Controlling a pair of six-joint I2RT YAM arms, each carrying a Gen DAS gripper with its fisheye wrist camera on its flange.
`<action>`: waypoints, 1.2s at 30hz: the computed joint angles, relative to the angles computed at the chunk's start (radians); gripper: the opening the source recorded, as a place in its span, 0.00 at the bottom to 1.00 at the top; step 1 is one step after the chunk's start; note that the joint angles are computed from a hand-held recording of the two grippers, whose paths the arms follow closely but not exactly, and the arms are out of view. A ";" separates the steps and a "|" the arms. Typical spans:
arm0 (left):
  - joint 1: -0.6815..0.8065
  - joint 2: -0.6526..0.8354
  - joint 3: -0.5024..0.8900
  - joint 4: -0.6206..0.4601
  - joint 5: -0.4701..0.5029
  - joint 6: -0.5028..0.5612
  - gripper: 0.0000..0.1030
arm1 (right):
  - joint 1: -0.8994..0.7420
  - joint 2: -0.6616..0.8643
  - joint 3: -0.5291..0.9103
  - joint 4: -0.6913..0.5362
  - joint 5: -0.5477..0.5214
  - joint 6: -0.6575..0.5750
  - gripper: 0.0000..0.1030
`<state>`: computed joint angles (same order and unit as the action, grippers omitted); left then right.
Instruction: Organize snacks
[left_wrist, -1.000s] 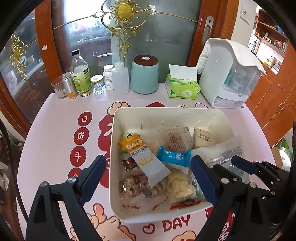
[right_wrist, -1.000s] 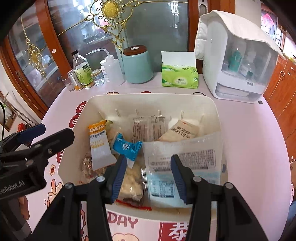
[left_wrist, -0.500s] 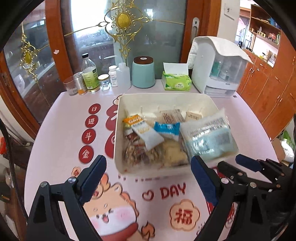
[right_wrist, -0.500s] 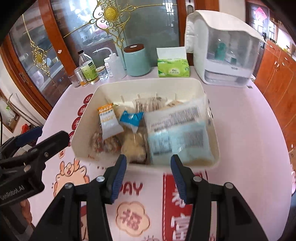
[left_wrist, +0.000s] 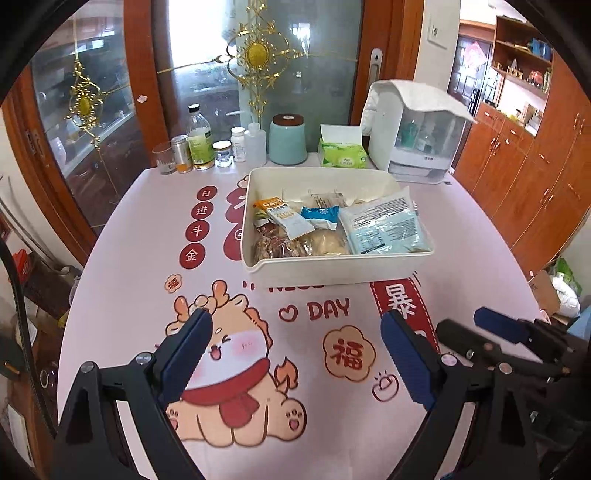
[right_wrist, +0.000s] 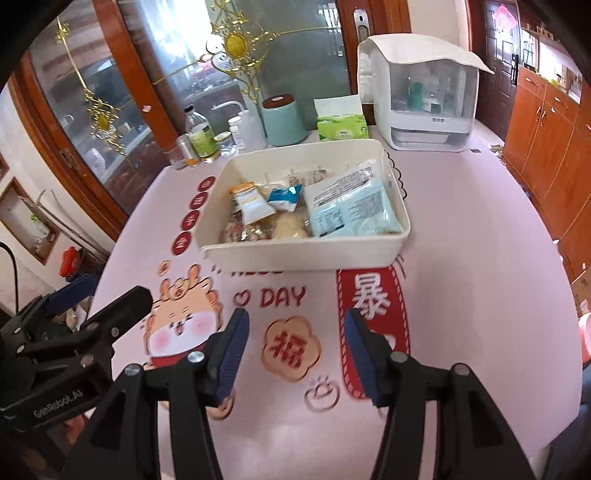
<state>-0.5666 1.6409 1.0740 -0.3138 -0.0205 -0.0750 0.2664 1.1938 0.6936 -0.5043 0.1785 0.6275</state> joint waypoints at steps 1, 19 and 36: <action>-0.002 -0.033 -0.026 -0.004 -0.003 -0.006 0.89 | 0.038 -0.035 -0.010 -0.025 0.021 0.029 0.55; -0.040 -0.306 -0.239 -0.039 -0.095 -0.061 0.90 | 0.348 -0.235 -0.028 -0.258 0.226 0.294 0.58; -0.089 -0.300 -0.238 -0.068 -0.136 -0.088 0.90 | 0.398 -0.254 -0.013 -0.298 0.281 0.307 0.58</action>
